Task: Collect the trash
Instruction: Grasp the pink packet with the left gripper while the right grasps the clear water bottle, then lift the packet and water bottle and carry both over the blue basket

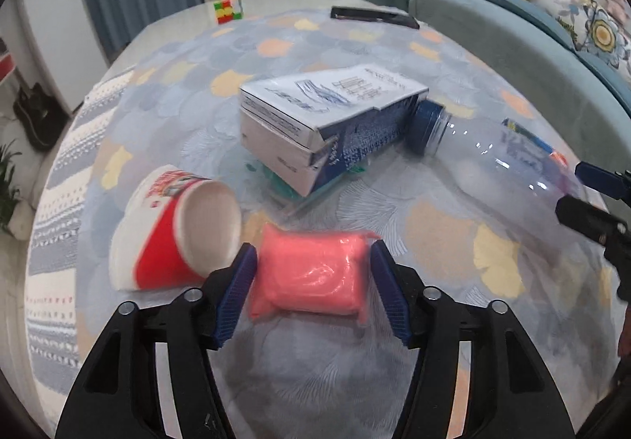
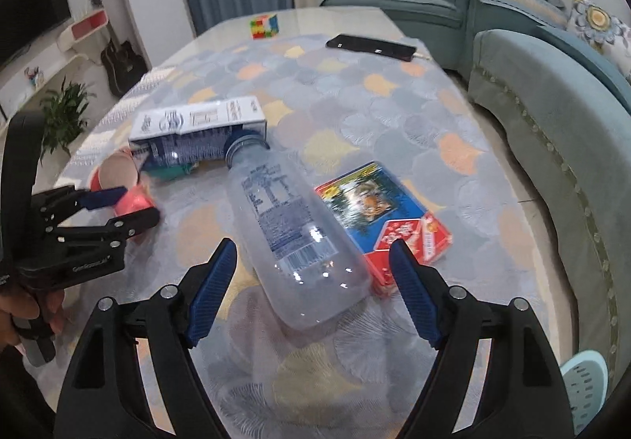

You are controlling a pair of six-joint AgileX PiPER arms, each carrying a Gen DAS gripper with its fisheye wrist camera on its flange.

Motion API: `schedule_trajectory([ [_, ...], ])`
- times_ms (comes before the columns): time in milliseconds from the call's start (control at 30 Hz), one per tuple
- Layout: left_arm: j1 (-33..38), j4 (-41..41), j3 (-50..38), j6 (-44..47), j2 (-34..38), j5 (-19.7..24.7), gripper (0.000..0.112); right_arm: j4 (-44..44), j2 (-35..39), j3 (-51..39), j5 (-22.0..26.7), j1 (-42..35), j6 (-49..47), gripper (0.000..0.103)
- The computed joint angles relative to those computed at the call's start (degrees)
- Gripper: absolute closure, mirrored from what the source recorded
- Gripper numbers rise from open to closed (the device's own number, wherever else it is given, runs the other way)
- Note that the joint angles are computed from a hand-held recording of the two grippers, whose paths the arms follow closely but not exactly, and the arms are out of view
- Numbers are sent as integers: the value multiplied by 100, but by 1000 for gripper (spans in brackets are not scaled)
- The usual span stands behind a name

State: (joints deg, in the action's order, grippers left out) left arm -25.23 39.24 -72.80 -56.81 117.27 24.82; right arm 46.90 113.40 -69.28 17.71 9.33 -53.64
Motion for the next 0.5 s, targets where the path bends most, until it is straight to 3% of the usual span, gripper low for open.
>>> schedule_trajectory([
  [133, -36, 379, 26, -449, 84, -35, 49, -671, 211, -93, -288, 277, 469, 28],
  [200, -19, 398, 62, -461, 71, -85, 49, -470, 269, -70, -427, 358, 249, 28],
  [233, -38, 559, 119, -619, 45, -103, 55, -263, 260, -28, -456, 394, 16, 30],
  [300, -77, 790, 157, -841, 31, -62, 60, -536, 300, -75, -293, 450, 174, 50],
  [367, -103, 938, 243, -981, -16, -79, 63, -1072, 208, 82, -409, 608, 477, 51],
  [500, -179, 1439, 498, -1495, -181, -124, 65, -322, -10, 338, -336, 532, -232, 51],
])
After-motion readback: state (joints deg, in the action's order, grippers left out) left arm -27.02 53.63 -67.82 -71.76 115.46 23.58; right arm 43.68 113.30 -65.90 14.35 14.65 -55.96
